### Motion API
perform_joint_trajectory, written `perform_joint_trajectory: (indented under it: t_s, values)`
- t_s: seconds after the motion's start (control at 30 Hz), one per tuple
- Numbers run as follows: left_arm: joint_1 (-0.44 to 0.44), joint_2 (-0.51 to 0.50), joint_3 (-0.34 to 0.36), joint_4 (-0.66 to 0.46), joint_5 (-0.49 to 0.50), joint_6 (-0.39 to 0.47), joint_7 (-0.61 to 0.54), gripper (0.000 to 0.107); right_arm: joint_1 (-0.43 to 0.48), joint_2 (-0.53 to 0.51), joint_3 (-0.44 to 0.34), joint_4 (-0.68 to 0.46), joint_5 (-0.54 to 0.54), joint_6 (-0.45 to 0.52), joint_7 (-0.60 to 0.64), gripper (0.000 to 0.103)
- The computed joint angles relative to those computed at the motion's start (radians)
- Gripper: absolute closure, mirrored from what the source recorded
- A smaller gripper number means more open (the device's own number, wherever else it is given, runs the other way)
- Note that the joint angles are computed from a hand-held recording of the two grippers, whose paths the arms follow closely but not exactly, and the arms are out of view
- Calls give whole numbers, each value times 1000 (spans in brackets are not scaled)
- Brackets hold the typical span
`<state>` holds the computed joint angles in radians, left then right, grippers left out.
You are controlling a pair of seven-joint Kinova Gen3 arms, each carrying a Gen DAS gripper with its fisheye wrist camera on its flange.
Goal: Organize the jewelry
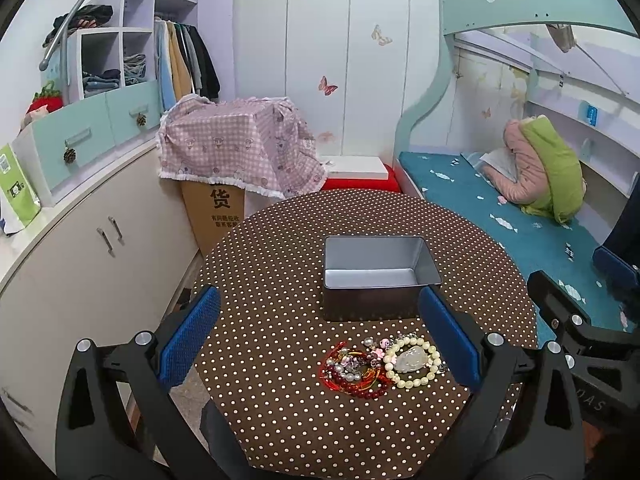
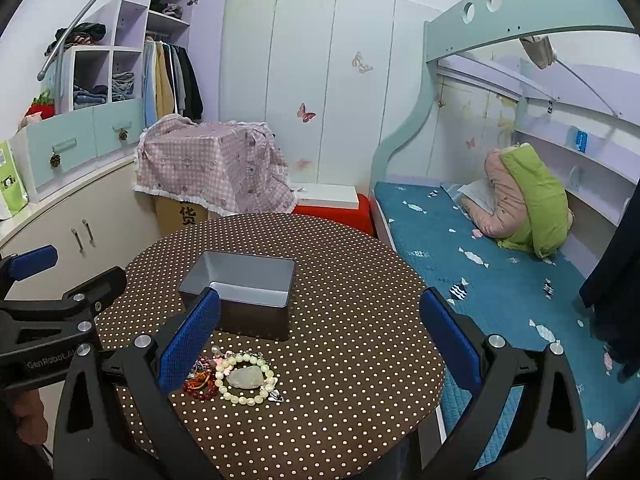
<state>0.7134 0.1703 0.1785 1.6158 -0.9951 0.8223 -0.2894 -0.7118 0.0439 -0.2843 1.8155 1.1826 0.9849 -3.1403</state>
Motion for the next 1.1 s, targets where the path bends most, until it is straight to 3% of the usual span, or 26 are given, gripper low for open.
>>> perform_joint_trajectory:
  t_s: [0.83,1.1]
  values:
    - [4,14,-6,-21,34,27,-28,9,7,2,5,0,-15,-22,6,7]
    - [-17,32,-11,-45,121,25,-98,9,20,9,14,-4,-57,-49,39,7]
